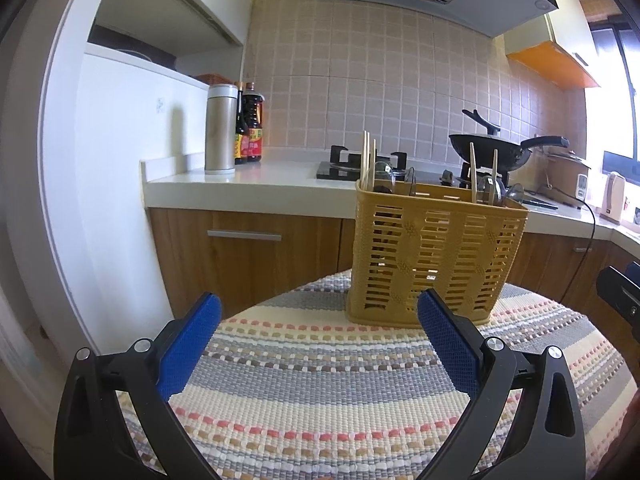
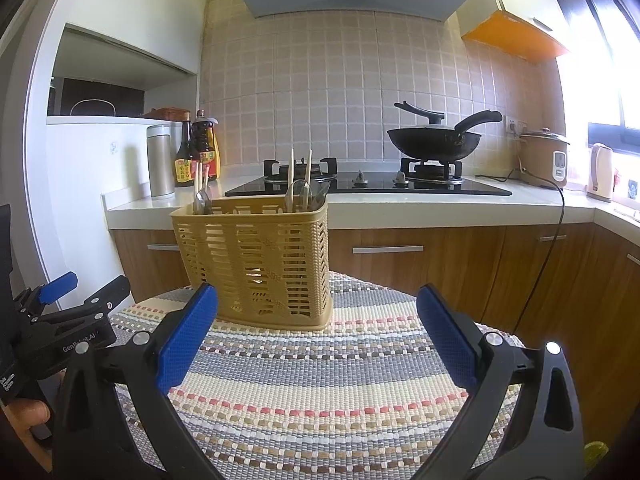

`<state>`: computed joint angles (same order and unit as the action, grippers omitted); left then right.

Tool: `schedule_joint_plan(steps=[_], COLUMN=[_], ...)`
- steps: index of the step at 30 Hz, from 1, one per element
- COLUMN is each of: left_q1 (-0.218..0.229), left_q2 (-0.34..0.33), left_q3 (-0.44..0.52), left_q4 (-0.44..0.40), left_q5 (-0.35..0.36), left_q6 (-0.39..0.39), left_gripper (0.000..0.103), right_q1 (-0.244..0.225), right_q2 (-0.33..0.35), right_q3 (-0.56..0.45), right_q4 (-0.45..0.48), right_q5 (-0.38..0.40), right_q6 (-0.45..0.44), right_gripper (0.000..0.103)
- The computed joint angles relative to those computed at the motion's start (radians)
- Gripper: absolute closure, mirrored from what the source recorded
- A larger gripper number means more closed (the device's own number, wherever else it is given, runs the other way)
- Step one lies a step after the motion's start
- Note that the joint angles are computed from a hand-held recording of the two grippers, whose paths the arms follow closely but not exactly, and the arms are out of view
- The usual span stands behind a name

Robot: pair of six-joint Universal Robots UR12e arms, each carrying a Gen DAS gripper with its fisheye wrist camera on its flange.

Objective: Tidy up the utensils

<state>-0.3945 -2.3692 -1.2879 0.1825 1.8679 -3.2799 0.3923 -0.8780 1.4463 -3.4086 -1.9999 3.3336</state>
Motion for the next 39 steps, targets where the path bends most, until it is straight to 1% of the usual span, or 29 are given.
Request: schedule_joint_plan(steps=[11, 14, 17, 23, 39], left_q1=[0.001, 0.003, 0.001, 0.003, 0.002], left_q2=[0.002, 0.002, 0.0, 0.002, 0.003], left_q3=[-0.001, -0.001, 0.0, 0.0, 0.001], left_q4=[-0.007, -0.011, -0.004, -0.019, -0.023], left_q5=[-0.006, -0.014, -0.002, -0.011, -0.015], left_q6=[-0.008, -0.012, -0.008, -0.018, -0.019], left_gripper=[0.008, 0.008, 0.008, 0.008, 0.008], right_q1=[0.005, 0.005, 0.004, 0.002, 0.007], right_q2=[0.006, 0.007, 0.006, 0.003, 0.008], right_q3=[-0.01, -0.011, -0.01, -0.006, -0.01], right_q4=[0.015, 0.015, 0.014, 0.016, 0.008], right_q5=[-0.011, -0.012, -0.01, -0.005, -0.023], right_q6=[-0.013, -0.01, -0.007, 0.006, -0.013], right_gripper=[0.008, 0.008, 0.008, 0.008, 0.008])
